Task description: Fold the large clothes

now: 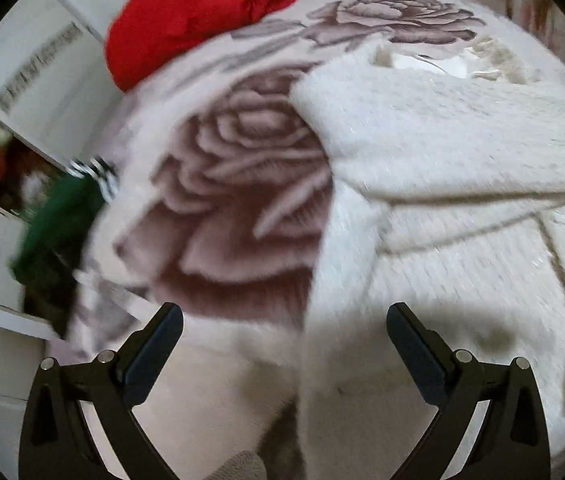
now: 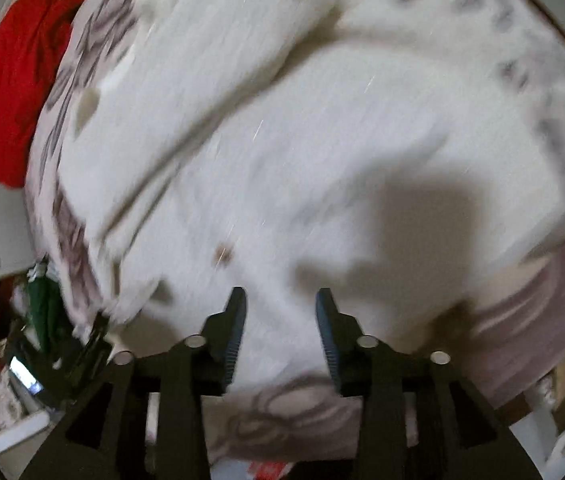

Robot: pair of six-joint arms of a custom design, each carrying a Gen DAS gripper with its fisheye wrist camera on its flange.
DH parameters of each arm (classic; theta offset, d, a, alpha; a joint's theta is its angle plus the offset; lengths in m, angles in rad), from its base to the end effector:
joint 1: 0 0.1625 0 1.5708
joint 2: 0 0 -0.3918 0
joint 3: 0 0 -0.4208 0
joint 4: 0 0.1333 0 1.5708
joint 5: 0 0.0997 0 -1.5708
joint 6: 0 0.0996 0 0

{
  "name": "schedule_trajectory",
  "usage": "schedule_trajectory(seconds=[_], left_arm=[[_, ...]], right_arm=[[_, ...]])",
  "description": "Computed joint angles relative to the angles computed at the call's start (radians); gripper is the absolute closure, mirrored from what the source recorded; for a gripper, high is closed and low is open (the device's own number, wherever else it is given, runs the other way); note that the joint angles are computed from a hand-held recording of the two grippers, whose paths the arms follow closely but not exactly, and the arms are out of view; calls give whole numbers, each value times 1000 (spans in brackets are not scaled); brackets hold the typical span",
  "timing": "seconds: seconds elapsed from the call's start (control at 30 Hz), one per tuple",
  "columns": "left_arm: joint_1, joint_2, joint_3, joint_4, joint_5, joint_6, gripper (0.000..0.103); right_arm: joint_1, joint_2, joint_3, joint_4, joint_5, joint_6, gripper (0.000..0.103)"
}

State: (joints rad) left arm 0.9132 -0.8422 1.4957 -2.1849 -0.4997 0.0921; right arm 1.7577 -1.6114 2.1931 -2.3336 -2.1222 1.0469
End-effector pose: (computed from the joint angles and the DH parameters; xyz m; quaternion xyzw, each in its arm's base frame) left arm -0.2487 -0.6832 0.1474 0.3242 0.7964 -0.1261 0.4947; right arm 0.1631 -0.4261 0.2573 -0.4219 -0.8608 0.2278 0.1708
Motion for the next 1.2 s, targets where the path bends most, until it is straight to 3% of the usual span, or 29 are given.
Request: schedule_trajectory(seconds=[0.07, 0.17, 0.3, 0.37, 0.4, 0.47, 0.5, 0.63, 0.67, 0.7, 0.73, 0.77, 0.97, 1.1, 1.2], left_arm=[[-19, 9, 10, 2, 52, -27, 0], [-41, 11, 7, 176, 86, -208, 0], [-70, 33, 1, 366, 117, -428, 0], [-91, 52, -16, 501, 140, -555, 0], [-100, 57, -22, 567, 149, -619, 0], [-119, 82, -56, 744, 152, -795, 0], [-129, 95, -76, 825, 148, -876, 0], [-191, 164, -170, 1130, 132, -1156, 0], [-210, 174, -180, 1157, 130, -1179, 0], [-230, 180, -184, 1167, 125, -1186, 0], [-257, 188, -185, 1164, 110, -1178, 0], [-288, 198, -183, 1150, 88, -1159, 0], [-460, 309, -176, 1064, -59, -1053, 0], [-555, 392, -182, 919, -178, -958, 0], [-601, 481, -226, 919, -205, -938, 0]], right_arm=[[-38, -32, -32, 99, -74, -82, 57], [-154, 6, -126, 207, -181, -324, 55], [-311, 101, -231, 161, -91, -674, 55], [-351, 114, -242, 80, -92, -767, 66], [-400, 89, -237, 26, -45, -766, 83], [-491, 33, -216, 0, 102, -741, 96], [-543, 7, -201, -3, 182, -754, 98], [-615, -46, -214, 99, 339, -865, 97], [-628, -82, -220, 151, 361, -884, 95], [-628, -132, -222, 201, 341, -906, 82], [-628, -161, -216, 218, 320, -922, 60], [-629, -217, -208, 247, 286, -962, 54], [-689, -436, -151, 350, 122, -1057, 53], [-858, -568, -125, 401, 166, -1118, 53], [-976, -618, -122, 417, 196, -1165, 53]])
